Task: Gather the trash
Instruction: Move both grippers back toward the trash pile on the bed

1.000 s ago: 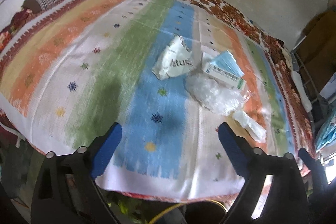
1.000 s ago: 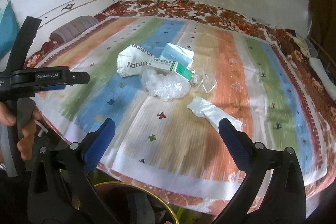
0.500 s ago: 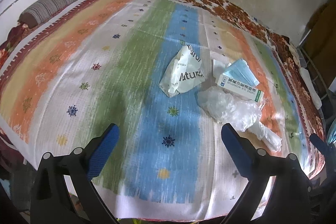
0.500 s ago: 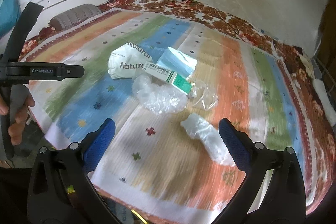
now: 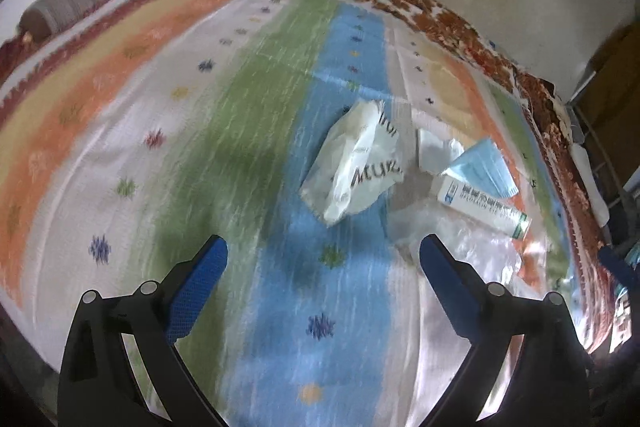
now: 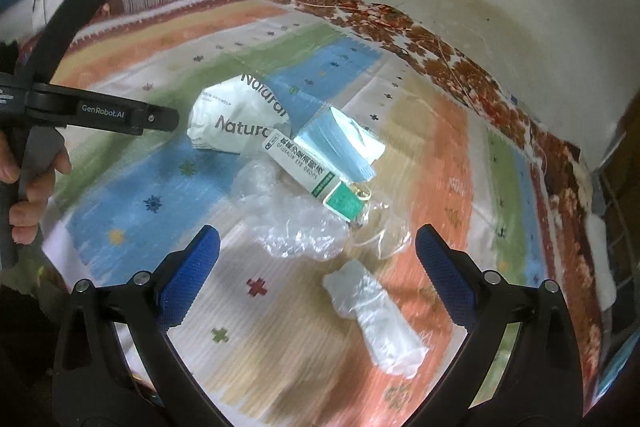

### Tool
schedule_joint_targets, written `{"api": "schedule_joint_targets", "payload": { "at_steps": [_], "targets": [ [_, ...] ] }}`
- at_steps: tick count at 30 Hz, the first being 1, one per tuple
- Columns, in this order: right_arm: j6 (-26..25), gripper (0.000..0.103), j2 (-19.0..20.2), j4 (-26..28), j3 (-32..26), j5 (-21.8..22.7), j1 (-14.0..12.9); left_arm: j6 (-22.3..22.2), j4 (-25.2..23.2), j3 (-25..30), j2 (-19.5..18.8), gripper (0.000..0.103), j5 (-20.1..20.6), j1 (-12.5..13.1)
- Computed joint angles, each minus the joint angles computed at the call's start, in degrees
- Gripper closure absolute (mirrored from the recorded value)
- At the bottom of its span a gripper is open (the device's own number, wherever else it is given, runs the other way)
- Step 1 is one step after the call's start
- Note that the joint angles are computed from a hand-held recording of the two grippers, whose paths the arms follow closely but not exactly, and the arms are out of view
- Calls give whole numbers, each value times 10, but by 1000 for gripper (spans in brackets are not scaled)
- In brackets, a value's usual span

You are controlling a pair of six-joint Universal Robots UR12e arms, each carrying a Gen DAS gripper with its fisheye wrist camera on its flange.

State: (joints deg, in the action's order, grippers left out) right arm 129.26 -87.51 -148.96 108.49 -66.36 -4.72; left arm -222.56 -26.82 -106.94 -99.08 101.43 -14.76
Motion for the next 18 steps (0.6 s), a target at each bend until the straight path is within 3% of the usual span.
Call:
{"api": "schedule_joint_targets", "payload": {
  "at_steps": [3,11,18],
  "targets": [
    [-20,10,9,-6,-7,-21,11,13,10,6,-5,10,9,-1],
    [-68,17,39,-7,-33,-74,36,-8,40,5,-17,12,-12,8],
    [-75,25,58,8,-57,-107,53,-18,45,12,-26,15,-15,8]
  ]
}}
